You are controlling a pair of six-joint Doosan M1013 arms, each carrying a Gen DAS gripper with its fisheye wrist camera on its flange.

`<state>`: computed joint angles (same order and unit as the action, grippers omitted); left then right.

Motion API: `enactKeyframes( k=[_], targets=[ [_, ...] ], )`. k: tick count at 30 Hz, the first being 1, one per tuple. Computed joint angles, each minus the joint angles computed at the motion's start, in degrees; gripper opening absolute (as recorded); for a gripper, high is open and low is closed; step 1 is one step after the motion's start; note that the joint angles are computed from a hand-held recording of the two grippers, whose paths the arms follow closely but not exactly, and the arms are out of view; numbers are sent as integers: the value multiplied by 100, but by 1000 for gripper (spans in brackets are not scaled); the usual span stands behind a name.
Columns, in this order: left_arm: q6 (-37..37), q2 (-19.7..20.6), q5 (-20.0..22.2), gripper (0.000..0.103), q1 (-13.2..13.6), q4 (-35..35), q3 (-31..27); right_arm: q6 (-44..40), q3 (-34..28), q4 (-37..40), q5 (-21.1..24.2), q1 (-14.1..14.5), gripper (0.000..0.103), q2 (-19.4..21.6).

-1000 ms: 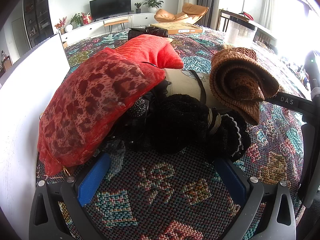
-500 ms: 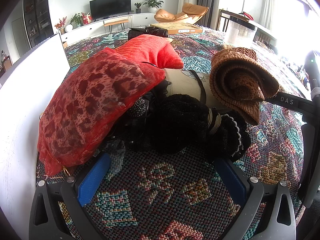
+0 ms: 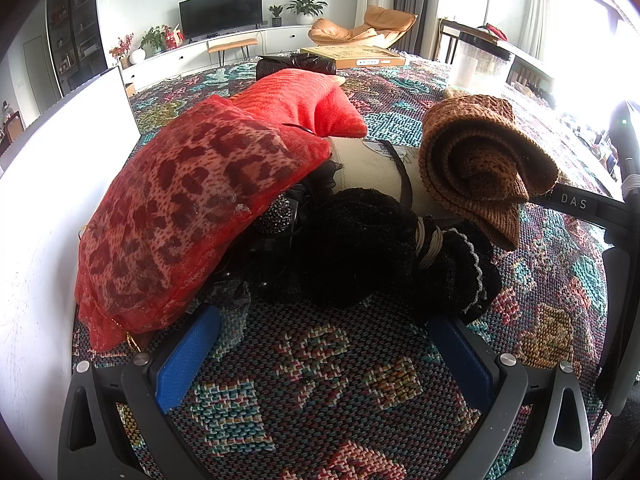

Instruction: Organize soft objects

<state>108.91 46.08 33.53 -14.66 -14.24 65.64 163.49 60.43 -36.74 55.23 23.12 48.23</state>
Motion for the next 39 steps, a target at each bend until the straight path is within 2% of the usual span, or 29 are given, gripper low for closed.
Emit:
enactKeyframes(
  k=[16, 18, 19, 23, 24, 27, 29, 31, 33, 36, 37, 39],
  targets=[
    [64, -17, 23, 103, 11, -21, 24, 2, 1, -1, -1, 1, 95, 0],
    [126, -29, 362, 103, 19, 146, -33, 2, 1, -1, -1, 1, 95, 0],
    [298, -111, 440, 103, 57, 29, 65, 2, 1, -1, -1, 1, 95, 0],
    [1205, -517, 56, 103, 255, -1036, 557, 0, 0, 0, 1, 1, 95, 0],
    [1174, -558, -12, 103, 283, -1077, 552, 0, 0, 0, 1, 1, 95, 0],
    [478, -520, -189, 103, 322, -734, 289, 1, -1, -1, 3, 1, 95, 1],
    [-409, -372, -122, 103, 297, -17, -29, 1, -1, -1, 3, 1, 95, 1],
    [-1177, -153, 107, 103, 264, 648, -390, 1, -1, -1, 3, 1, 95, 1],
    [-1459, 212, 858, 103, 248, 893, -998, 1, -3, -1, 8, 2, 95, 2],
    [-1196, 752, 2240, 103, 338, 356, -1880, 1, -3, -1, 8, 2, 95, 2],
    [-1186, 747, 2432, 99, 380, 115, -1874, 1, -3, -1, 8, 2, 95, 2],
    [-868, 598, 2456, 92, 472, -439, -1627, 1, -3, -1, 8, 2, 95, 2]
  ],
)
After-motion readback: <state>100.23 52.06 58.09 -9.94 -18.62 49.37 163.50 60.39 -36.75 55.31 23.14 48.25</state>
